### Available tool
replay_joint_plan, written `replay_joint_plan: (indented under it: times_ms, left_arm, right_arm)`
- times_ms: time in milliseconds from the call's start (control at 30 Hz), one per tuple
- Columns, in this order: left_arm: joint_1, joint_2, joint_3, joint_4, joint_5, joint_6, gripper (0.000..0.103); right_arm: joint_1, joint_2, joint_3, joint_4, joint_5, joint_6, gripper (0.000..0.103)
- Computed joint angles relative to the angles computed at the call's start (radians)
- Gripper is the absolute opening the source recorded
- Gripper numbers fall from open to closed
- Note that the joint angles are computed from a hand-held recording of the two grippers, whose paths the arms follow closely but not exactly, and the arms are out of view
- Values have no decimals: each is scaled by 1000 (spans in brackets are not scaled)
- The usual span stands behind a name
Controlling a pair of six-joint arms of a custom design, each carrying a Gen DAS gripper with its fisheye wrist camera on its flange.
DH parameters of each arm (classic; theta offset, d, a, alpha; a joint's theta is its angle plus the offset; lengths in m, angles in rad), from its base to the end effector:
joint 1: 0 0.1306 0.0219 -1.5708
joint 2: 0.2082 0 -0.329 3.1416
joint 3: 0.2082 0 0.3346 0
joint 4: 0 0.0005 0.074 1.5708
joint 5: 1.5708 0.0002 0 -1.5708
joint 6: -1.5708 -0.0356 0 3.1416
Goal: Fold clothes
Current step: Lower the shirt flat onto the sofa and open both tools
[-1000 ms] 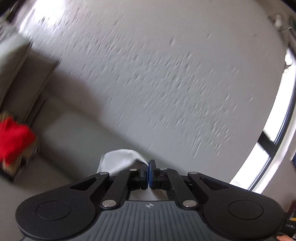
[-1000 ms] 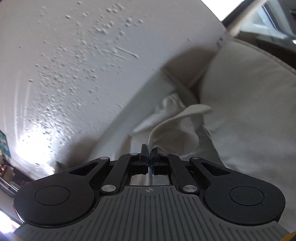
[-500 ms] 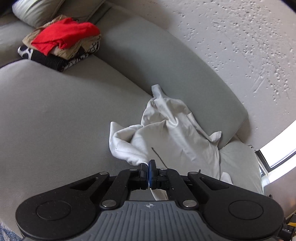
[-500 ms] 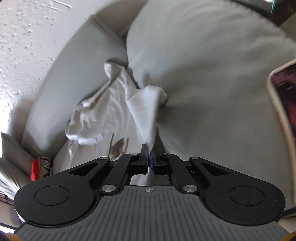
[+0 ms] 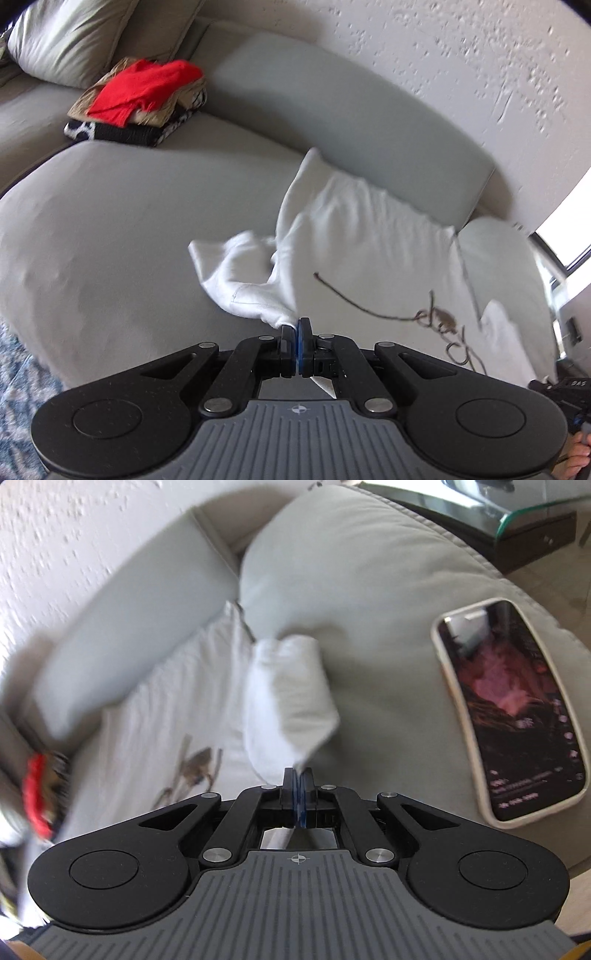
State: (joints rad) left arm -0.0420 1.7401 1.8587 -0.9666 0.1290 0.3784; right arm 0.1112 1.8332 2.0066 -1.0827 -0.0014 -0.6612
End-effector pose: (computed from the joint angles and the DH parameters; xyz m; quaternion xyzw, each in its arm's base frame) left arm 0.5469 -0.0281 0.3939 -0.1338 0.9241 -0.1326 0.3325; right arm 0.5644 0.0626 0.3950 0.2566 0.9103 0.1229 0.3006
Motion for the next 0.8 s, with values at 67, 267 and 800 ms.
replay_joint_plan:
  times_ms: [67, 267, 800]
  left_arm:
    - [-7, 12, -7, -31, -23, -10, 0]
    - [-23, 6, 5, -183, -138, -75, 26]
    - [-122, 16, -72, -50, 1, -288, 19]
  right_arm:
    - [3, -5, -16, -16, 8, 18, 2]
    - [19, -104, -123, -8, -25, 82, 13]
    - [34, -86, -313, 200, -390, -158, 48]
